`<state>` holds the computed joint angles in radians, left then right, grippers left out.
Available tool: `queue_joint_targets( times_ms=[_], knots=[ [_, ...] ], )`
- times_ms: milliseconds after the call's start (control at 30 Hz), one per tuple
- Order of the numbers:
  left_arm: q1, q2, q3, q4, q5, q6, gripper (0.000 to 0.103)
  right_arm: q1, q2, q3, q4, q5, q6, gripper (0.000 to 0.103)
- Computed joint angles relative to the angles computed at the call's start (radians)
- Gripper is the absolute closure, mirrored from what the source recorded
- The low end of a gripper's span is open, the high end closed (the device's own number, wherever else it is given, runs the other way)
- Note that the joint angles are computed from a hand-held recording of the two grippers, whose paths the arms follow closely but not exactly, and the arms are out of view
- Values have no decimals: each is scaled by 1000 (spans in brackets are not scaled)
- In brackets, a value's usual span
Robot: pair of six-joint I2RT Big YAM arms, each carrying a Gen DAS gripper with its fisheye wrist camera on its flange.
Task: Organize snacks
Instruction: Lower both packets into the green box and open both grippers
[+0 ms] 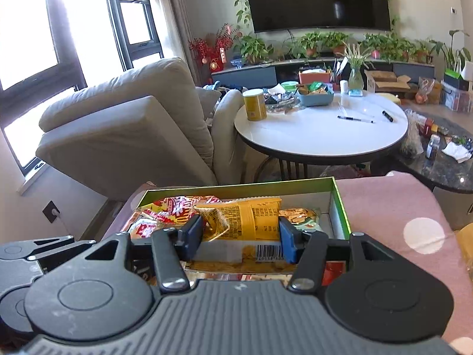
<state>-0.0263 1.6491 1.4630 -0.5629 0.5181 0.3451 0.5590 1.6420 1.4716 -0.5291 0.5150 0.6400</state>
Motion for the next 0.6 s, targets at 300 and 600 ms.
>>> queue_joint_targets(
  times_ms=[300, 600],
  knots=[
    [-24, 29, 4, 44, -43, -19, 50, -24, 23, 6, 14, -51, 49, 16],
    [-7, -53, -69, 102, -44, -17, 35, -11, -54, -87, 32, -14, 95, 16]
  ],
)
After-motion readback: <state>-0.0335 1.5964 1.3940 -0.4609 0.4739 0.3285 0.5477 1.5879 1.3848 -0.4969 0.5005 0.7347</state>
